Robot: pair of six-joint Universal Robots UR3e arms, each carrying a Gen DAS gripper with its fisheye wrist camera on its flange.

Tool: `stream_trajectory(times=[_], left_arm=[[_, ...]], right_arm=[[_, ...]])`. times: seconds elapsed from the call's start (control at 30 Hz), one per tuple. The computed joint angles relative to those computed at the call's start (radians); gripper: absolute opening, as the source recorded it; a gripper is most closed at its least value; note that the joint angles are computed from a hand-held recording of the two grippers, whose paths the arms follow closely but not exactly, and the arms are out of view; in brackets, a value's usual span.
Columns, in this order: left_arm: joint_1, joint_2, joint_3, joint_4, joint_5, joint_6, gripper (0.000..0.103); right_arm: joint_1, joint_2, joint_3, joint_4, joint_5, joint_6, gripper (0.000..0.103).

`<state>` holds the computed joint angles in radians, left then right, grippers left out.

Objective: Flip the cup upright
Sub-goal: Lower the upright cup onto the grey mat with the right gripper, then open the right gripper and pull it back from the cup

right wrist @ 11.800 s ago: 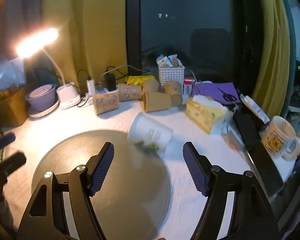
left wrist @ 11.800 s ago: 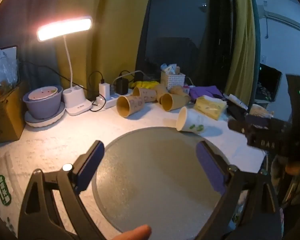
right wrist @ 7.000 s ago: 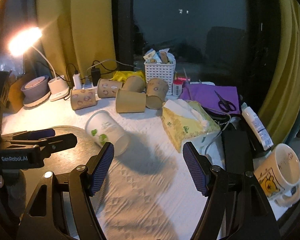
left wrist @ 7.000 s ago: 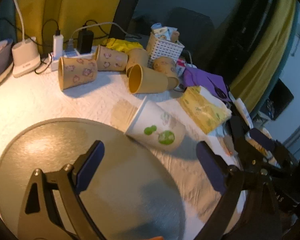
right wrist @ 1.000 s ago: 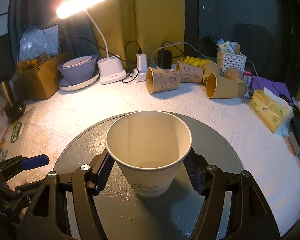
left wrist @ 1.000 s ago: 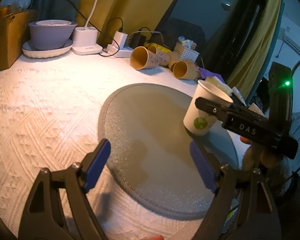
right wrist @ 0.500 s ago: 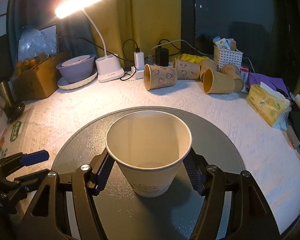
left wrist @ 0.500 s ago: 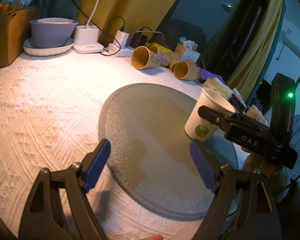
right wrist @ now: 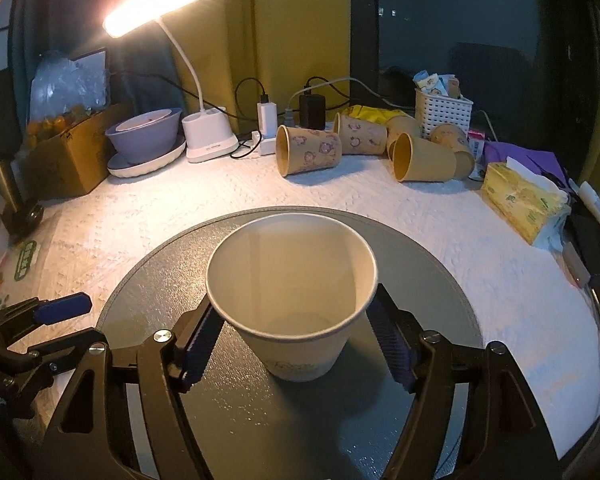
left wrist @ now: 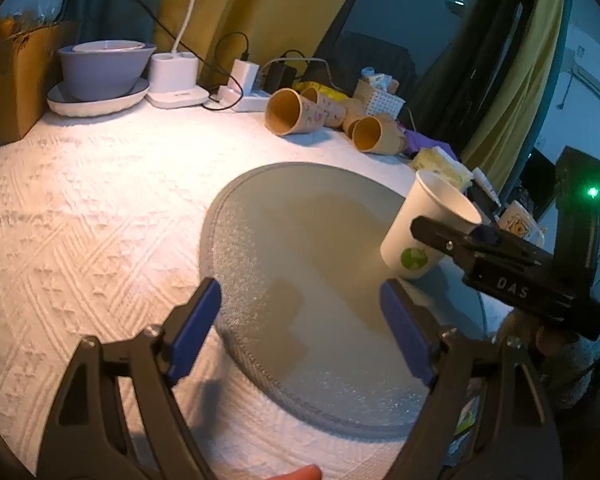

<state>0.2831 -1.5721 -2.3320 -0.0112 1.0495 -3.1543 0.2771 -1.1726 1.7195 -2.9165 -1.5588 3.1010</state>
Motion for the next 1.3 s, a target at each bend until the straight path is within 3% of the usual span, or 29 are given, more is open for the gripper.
stream_trajectory(times=[0.27, 0.73, 0.8, 0.87, 1.3], left_arm=[[-0.054, 0.004, 0.031, -0.036, 0.076, 0.021, 0.083], [-0.124, 0.134, 0.032, -0.076, 0.105, 0.025, 0.083], [-0.136, 0.155, 0.035, -0.083, 0.112, 0.024, 0.085], [-0.151, 0.181, 0.041, -0.097, 0.121, 0.023, 0.095], [-0.255, 0.283, 0.134, -0.161, 0.235, 0.010, 0.096]], right_arm=[[-0.013, -0.042, 0.050, 0.026, 0.001, 0.009, 0.075], [-0.056, -0.240, 0.219, 0.039, 0.001, 0.014, 0.075], [-0.059, -0.273, 0.239, 0.048, -0.006, 0.015, 0.075], [-0.063, -0.307, 0.255, 0.060, -0.012, 0.017, 0.075], [-0.037, -0.518, 0.259, 0.218, -0.099, 0.035, 0.075]])
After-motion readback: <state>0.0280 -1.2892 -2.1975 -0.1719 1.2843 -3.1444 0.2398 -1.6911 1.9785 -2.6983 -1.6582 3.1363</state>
